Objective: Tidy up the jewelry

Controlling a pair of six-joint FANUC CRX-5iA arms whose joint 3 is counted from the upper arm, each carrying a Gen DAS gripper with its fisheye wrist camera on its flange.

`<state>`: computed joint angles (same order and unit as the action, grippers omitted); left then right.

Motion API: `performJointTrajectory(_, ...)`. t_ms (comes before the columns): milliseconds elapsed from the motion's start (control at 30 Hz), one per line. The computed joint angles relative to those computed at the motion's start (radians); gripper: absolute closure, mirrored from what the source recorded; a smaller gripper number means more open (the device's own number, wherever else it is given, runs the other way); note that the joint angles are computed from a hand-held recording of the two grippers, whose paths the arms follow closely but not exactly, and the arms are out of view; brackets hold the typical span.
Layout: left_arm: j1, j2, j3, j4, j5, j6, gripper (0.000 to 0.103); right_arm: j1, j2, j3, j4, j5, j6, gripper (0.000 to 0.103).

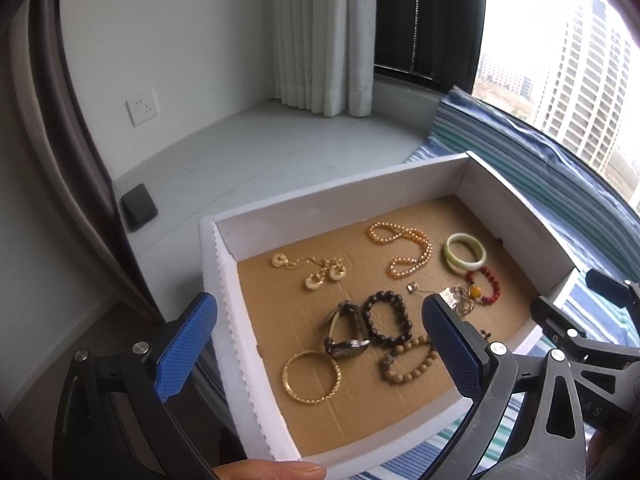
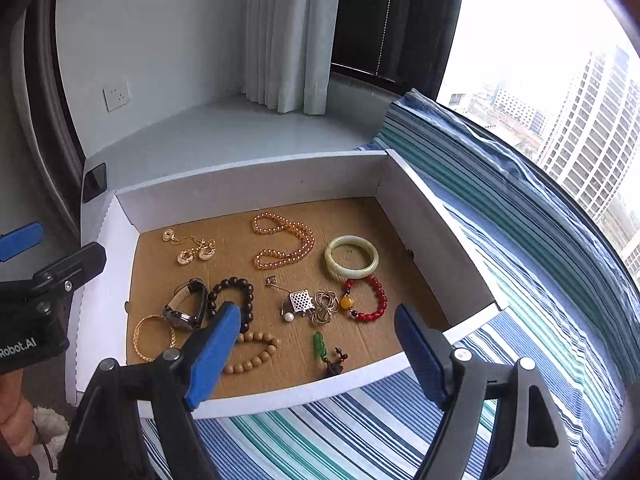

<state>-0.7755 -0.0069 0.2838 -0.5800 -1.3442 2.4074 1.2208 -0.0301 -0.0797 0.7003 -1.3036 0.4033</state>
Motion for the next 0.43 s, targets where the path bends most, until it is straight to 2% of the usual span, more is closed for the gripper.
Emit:
performJointTrajectory(100,-0.004,0.011,0.006,-0.01,-0.018,0.003,0.001,0.01,0.01,0.01,0.022,-0.036,-0.013,0.022)
performJointTrajectory(433,-0.018,0.027,0.011,-0.017,-0.019,0.009,0.002,0.009,-0.001,-0.01,0.024,-0.04,-0.036,0.022)
